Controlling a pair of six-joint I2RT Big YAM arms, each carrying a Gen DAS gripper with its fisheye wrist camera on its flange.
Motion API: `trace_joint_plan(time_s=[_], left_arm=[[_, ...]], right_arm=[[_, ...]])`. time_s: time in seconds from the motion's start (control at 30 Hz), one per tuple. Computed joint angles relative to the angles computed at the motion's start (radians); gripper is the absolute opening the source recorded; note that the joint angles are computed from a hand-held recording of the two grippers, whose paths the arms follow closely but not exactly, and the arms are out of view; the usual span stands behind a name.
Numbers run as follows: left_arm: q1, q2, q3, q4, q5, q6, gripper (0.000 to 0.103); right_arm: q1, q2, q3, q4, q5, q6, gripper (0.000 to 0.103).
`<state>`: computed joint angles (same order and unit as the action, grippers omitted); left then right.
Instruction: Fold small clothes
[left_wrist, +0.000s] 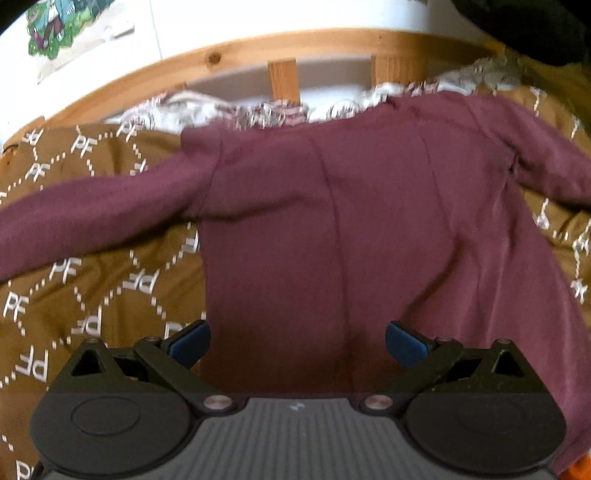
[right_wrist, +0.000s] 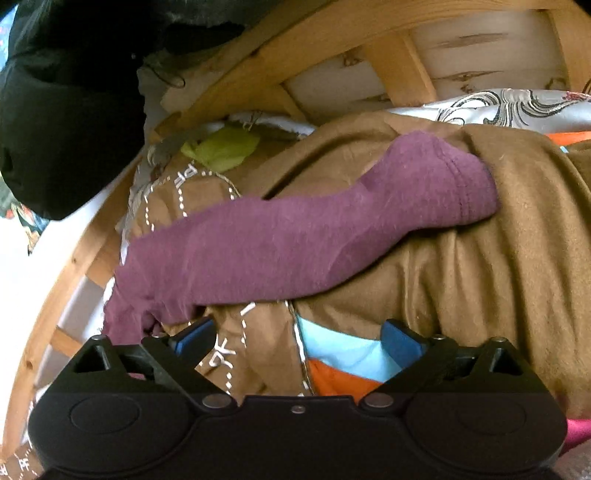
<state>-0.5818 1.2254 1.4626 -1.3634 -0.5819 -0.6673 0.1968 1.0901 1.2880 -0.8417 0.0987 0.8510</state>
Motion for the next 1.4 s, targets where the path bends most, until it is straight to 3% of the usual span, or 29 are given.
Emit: trace_joint_plan(time_s=[0.13,0.23,0.33,0.47,0.53,0.6,0.63,0.73,0.8,0.9,1.0,1.13,1.23,1.4], left_arm=[[-0.008,-0.019,-0.022,-0.005,0.022,-0.018,0.103],[-0.013,-0.027,-0.026,0.004,0.012,-0.017,0.103],[-0.017,-0.025,-0.023,-0.001,-0.001,-0.014,0.103],[-0.008,-0.021,0.011,-0.039,-0.004,0.014,0.102],[0.001,-0.002,0.06,-0.096,-0.027,0.053,0.102],[0.017,0.013,0.105,-0.143,-0.044,0.093,0.103],[0.028,0.009,0.116,-0.142,-0.044,0.129,0.103],[0.059,-0.017,0.125,-0.115,-0.047,0.224,0.103],[0.081,-0.062,0.091,-0.052,-0.052,0.25,0.103],[0.147,-0.115,0.04,0.006,0.019,0.178,0.103],[0.235,-0.165,0.001,0.035,0.123,0.067,0.102],[0.357,-0.23,-0.042,0.106,0.212,0.002,0.102],[0.401,-0.263,-0.061,0.143,0.208,-0.007,0.102],[0.413,-0.27,-0.087,0.182,0.22,0.003,0.102]], right_arm=[[0.025,-0.029,-0.02,0.046,0.06,0.008,0.088],[0.043,-0.048,-0.021,0.065,0.166,-0.017,0.087],[0.012,-0.026,0.0,0.016,0.17,0.044,0.081],[0.003,-0.002,0.023,-0.002,0.239,0.075,0.058],[0.001,0.014,0.043,-0.018,0.296,0.09,0.046],[0.0,0.043,0.078,-0.053,0.356,0.087,0.018],[0.004,0.05,0.09,-0.057,0.38,0.072,0.013],[0.041,0.049,0.092,0.035,0.45,-0.086,0.006],[0.106,0.027,0.065,0.187,0.52,-0.304,0.005],[0.207,0.017,0.028,0.452,0.505,-0.684,0.005],[0.293,0.05,0.044,0.563,0.392,-0.916,0.005],[0.401,0.107,0.066,0.587,0.209,-1.139,0.005],[0.469,0.14,0.076,0.516,0.076,-1.229,0.004],[0.544,0.155,0.044,0.413,-0.036,-1.346,0.004]])
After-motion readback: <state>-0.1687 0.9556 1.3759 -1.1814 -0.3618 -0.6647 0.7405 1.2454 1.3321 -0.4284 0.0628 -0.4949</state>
